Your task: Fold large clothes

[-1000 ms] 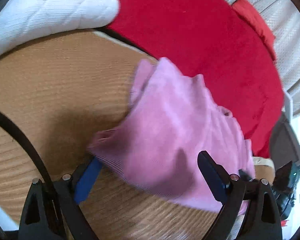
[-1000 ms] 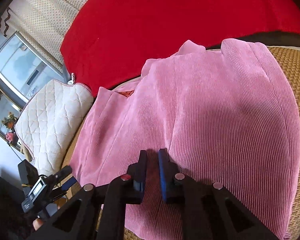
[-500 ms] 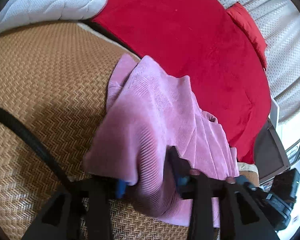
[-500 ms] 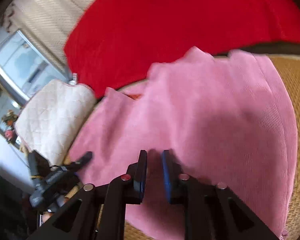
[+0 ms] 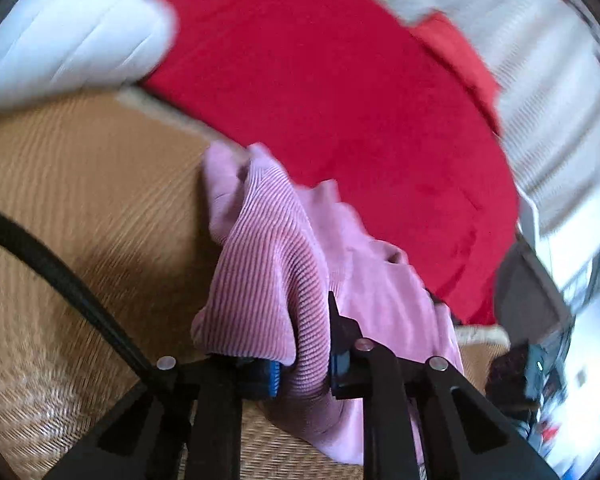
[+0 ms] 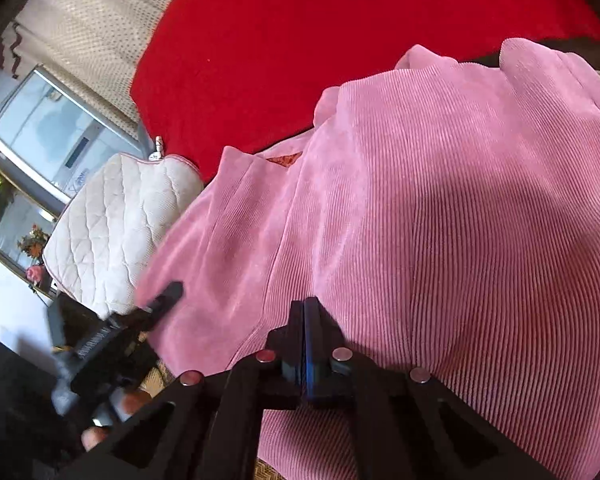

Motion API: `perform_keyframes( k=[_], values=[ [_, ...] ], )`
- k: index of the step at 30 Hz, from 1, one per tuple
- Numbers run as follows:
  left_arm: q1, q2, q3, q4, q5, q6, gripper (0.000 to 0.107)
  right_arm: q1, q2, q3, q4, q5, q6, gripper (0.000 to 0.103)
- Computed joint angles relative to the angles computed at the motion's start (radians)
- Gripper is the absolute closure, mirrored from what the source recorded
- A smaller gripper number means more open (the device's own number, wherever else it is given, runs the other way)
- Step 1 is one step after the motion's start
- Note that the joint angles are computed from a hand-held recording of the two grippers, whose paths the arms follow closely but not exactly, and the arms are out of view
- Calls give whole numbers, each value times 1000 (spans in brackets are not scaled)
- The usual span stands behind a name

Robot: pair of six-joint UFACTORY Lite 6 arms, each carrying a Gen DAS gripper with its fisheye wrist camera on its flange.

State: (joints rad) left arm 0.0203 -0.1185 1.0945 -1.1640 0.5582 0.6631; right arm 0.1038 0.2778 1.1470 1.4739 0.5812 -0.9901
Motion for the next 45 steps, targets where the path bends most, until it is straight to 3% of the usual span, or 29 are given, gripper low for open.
perform_keyframes(
  k=[4,7,10,11,12,13,16,18,20,23,24,25,26,28,31,35,37,39,43,45],
  values=[
    [-158,-105,94,268,-21,-105,95,-35,-2,-18,29,63,-21,102],
    [-350,-56,255,576,-9,-334,96,-107,-6,-45,53,177,-31,103],
    [-601,81,485,854,42,-531,98,-269,-27,-113,68,357,-5,102],
    [-705,153,588,931,71,-569,105,-344,-36,-136,64,424,14,102],
    [-788,225,681,966,100,-585,105,-449,-50,-166,62,508,18,95],
    [-851,275,737,1005,116,-609,105,-554,-70,-189,62,567,13,95],
    [-1023,544,931,1197,190,-735,105,-836,-56,-154,-7,650,24,95],
    [-1017,574,872,1142,178,-776,105,-952,-22,-107,-73,628,61,95],
    [-998,460,678,1054,82,-755,105,-987,12,-54,-108,653,69,95],
    [-996,278,493,1162,-13,-858,103,-960,57,26,-139,725,40,94],
    [-1002,202,444,1234,-3,-933,100,-934,62,36,-144,732,37,94],
    [-1009,103,366,1335,-15,-1037,85,-912,64,36,-144,730,36,94],
    [-1013,45,326,1434,-10,-1142,52,-891,63,37,-140,725,40,94],
    [-982,-102,217,1626,8,-1351,20,-824,38,18,-107,702,39,94],
    [-950,-215,147,1798,65,-1565,16,-739,-39,-46,-98,669,22,94],
    [-850,-65,265,1611,104,-1386,16,-643,-76,-105,-75,609,14,94],
    [-804,27,335,1572,131,-1318,16,-594,-72,-113,-47,596,6,94],
    [-807,14,297,1605,170,-1315,16,-557,-66,-113,2,611,-15,94],
    [-750,2,217,1533,81,-1283,16,-502,-50,-100,73,576,-29,94],
    [-710,-2,199,1482,71,-1257,16,-462,-3,-40,58,572,16,84]
  ],
)
